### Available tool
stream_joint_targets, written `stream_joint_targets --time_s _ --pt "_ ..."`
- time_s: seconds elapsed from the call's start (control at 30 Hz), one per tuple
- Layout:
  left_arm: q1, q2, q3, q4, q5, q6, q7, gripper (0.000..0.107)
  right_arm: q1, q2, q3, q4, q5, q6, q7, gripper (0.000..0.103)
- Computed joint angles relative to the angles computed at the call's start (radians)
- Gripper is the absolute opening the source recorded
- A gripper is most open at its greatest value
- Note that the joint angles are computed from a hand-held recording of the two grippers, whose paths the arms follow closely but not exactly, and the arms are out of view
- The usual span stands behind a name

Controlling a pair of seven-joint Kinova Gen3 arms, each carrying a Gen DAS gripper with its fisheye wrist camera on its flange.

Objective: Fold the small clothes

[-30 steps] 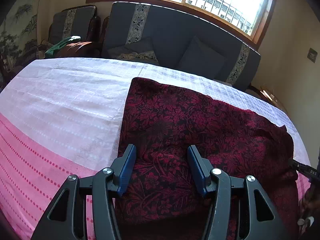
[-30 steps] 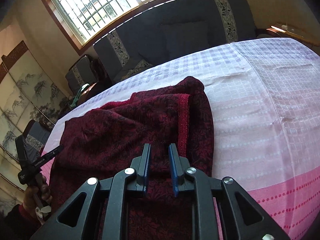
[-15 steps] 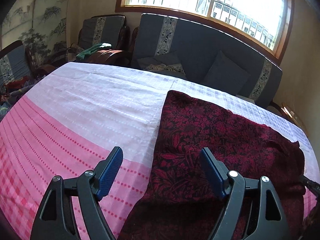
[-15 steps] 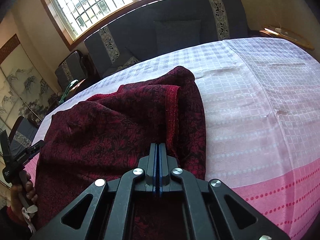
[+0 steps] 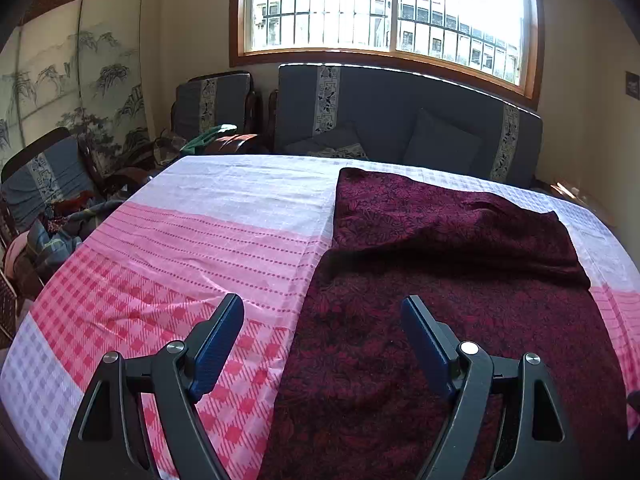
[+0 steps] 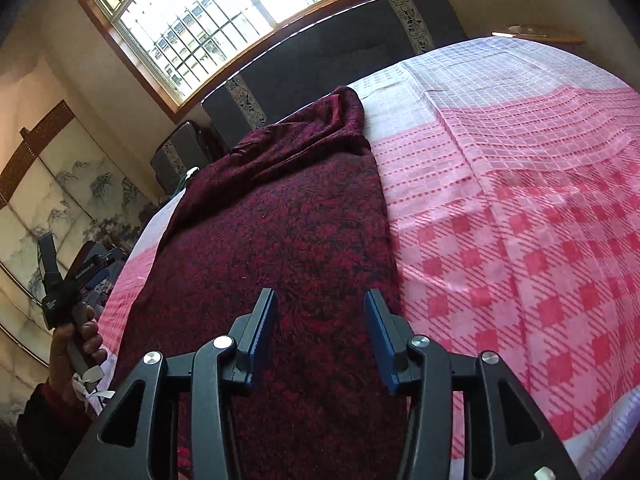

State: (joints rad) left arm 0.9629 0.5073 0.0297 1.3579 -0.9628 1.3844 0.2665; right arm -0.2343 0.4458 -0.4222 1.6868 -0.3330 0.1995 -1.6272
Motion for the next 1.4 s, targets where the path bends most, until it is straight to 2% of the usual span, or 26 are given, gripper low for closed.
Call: stream_joint_targets --time_s 0.1,0.17,0.27,0.5,0.63,0.67,0.83,0.9,0.97,1.03,1.17,1.23,1.3,1.4 --pt "0.048 0.025 0.002 -0.033 -0.025 0.070 -0.023 0.082 -0.002 -0.042 0.021 0.058 0.000 -0.018 -0.019 0.044" --pt "0.073 0.044 0.003 -0.060 -0.033 0.113 -0.049 0.082 -0.042 -0.059 0.073 0.074 0.014 -0.018 -0.057 0.044" --pt "0.106 0.068 -0.002 -0.090 -0.043 0.166 -0.082 0.084 -0.066 -0.069 0.097 0.089 0.032 -0.016 -0.085 0.044" --pt "0.145 0.088 -0.006 -0.093 -0.032 0.205 -0.104 0.087 -0.087 -0.066 0.097 0.097 0.062 -0.007 -0.105 0.048" --pt "0.144 0.063 0.010 -0.031 -0.011 0.150 -0.058 0.087 -0.084 -0.068 0.087 0.116 0.073 -0.034 -0.106 0.049" --pt "0.154 0.055 -0.005 -0.014 0.001 0.127 -0.051 0.087 -0.078 -0.069 0.080 0.120 0.074 -0.037 -0.105 0.050" --pt "0.320 0.008 -0.210 0.116 0.036 -0.047 0.011 0.087 -0.008 -0.074 -0.007 0.159 0.070 -0.082 -0.077 0.055" --pt "0.336 -0.047 -0.220 0.199 0.017 -0.129 0.082 0.087 0.033 -0.070 -0.058 0.167 0.071 -0.093 -0.060 0.059" --pt "0.286 -0.121 -0.157 0.283 0.003 -0.210 0.153 0.087 0.081 -0.064 -0.114 0.175 0.068 -0.102 -0.044 0.065" --pt "0.193 -0.192 -0.066 0.346 0.027 -0.291 0.188 0.087 0.141 -0.055 -0.186 0.193 0.065 -0.126 -0.028 0.069" --pt "0.008 -0.296 0.092 0.484 0.042 -0.454 0.277 0.087 0.222 -0.043 -0.282 0.230 0.095 -0.178 -0.039 0.070" --pt "-0.085 -0.330 0.172 0.541 0.036 -0.535 0.306 0.087 0.233 -0.041 -0.295 0.229 0.124 -0.173 -0.055 0.070" --pt "-0.177 -0.352 0.256 0.601 0.001 -0.617 0.374 0.087 0.250 -0.037 -0.313 0.217 0.143 -0.145 -0.058 0.070" --pt "-0.316 -0.390 0.380 0.693 -0.088 -0.739 0.496 0.087 0.366 0.008 -0.439 0.206 0.135 -0.124 -0.019 0.070"
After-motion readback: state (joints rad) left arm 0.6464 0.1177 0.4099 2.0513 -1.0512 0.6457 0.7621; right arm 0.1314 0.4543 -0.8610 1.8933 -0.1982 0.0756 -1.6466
